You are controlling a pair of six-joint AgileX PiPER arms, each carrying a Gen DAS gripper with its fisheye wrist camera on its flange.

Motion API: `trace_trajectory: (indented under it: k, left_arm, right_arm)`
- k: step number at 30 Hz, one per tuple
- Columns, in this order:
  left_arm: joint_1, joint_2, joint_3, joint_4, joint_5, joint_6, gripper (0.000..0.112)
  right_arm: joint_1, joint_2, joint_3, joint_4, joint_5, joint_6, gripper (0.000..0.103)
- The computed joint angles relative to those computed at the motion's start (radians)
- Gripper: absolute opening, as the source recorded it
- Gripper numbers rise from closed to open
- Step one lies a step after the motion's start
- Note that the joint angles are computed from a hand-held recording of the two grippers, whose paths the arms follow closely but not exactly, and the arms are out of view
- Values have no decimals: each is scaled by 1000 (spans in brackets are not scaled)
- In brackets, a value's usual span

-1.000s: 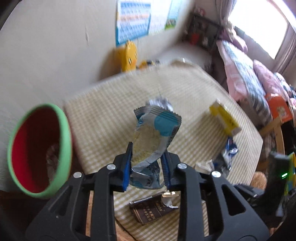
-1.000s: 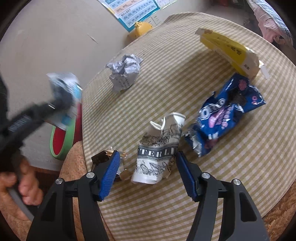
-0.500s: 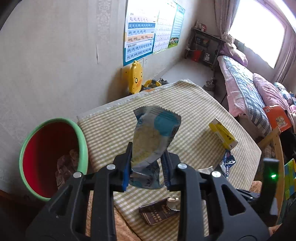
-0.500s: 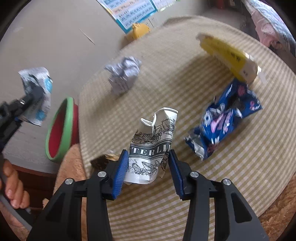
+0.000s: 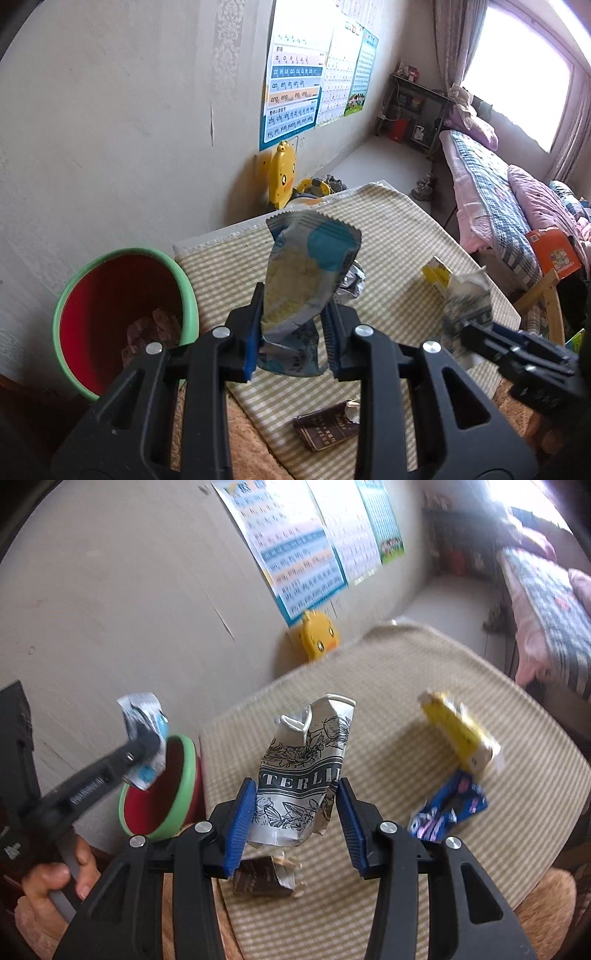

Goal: Collect trash
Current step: 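Carry wrapper and paper cup over the red bucket and open both tools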

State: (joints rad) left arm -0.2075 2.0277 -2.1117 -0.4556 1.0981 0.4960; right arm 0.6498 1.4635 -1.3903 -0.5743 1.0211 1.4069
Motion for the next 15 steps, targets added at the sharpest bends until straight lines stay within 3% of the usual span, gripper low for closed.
trace_trajectory:
  k: [10, 15]
  left_arm:
    - [8, -3, 6, 3, -25, 4, 27]
    - [27, -1, -8, -10, -23, 3, 27]
  right_arm:
    - [47, 61, -131, -53, 69, -51, 43]
    - [44, 91, -176, -46, 64, -88, 43]
